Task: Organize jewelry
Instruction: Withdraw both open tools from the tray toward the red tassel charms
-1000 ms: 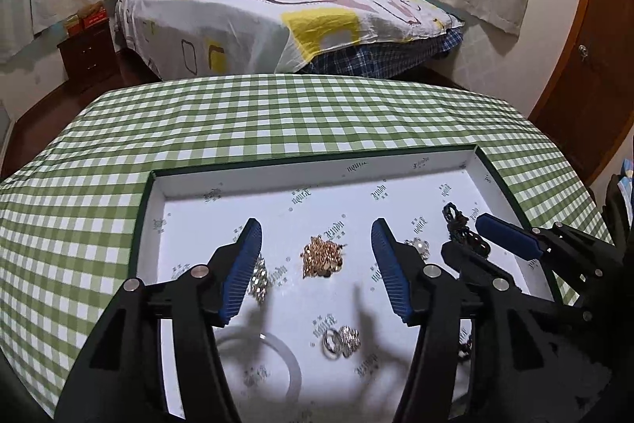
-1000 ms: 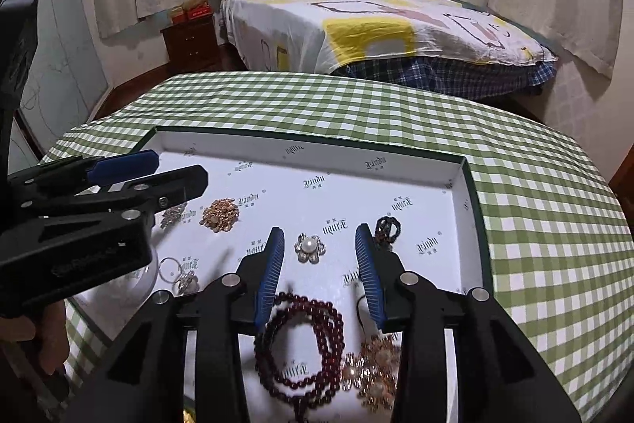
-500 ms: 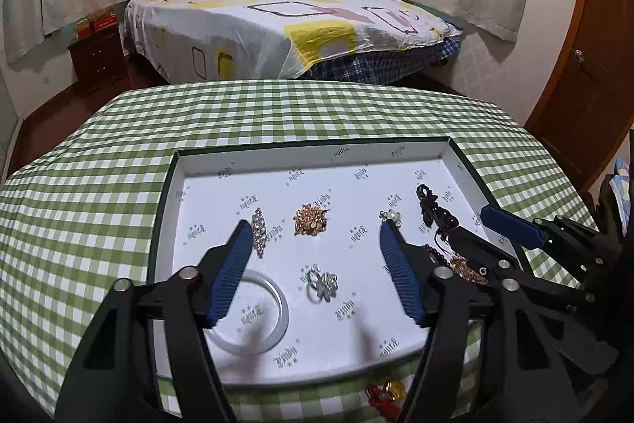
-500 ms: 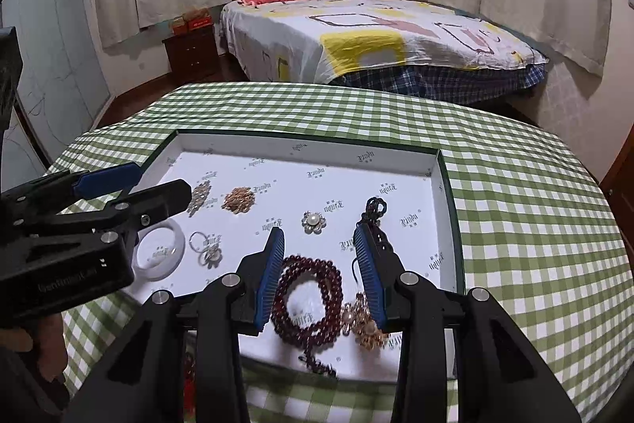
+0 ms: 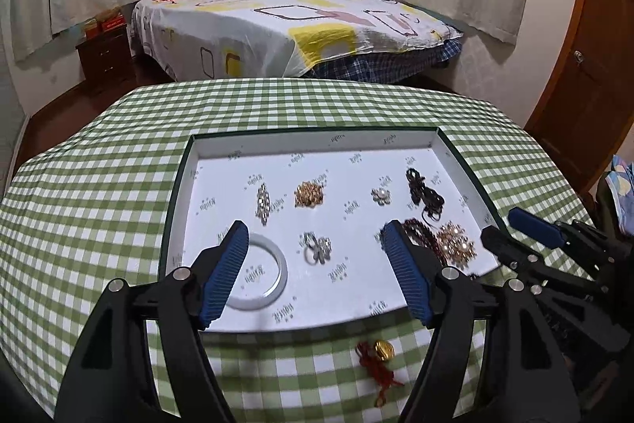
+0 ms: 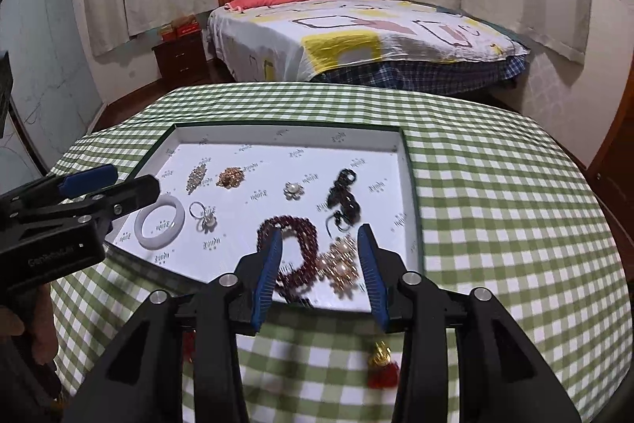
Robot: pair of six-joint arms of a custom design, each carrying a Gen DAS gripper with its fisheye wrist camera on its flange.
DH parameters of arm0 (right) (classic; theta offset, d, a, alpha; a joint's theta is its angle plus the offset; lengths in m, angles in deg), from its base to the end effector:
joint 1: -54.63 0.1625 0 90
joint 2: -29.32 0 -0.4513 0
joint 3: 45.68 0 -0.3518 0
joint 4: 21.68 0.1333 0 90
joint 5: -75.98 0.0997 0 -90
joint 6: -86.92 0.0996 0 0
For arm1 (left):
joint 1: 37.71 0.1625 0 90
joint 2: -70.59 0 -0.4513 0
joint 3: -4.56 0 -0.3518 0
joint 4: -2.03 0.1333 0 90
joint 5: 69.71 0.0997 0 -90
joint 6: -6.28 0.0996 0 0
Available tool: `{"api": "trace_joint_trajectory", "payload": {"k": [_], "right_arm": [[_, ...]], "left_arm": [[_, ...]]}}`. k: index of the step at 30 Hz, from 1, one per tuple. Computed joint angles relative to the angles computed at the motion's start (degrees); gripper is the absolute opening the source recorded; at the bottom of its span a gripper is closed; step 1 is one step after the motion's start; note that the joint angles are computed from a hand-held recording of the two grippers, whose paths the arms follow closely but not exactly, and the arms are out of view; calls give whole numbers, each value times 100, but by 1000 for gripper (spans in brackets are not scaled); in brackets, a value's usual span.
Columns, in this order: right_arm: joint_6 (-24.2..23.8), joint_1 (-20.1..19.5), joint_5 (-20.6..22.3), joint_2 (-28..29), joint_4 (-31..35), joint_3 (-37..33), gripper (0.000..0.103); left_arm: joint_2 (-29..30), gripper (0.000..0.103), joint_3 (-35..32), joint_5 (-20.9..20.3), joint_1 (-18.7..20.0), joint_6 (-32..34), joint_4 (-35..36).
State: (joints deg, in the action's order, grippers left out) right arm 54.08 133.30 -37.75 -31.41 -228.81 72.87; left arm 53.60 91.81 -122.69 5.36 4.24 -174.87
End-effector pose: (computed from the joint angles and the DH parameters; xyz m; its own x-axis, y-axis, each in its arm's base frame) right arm -0.0142 -0.5452 0.2976 -0.7514 0.1648 0.6389 -0.3657 0.7020 -0.6111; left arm -0.3565 -0.5979 -0.0844 -0.6957 0.4419 -0.5663 0.6756 0.6705 -0.3067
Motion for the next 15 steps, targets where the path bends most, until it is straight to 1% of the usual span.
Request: {"api": "trace_joint_trajectory", "payload": {"k": [15], "right_arm": [[171, -298, -59, -422, -404, 633, 42]], "left_arm": [[-137, 70, 701, 25, -204, -443, -188]]}}
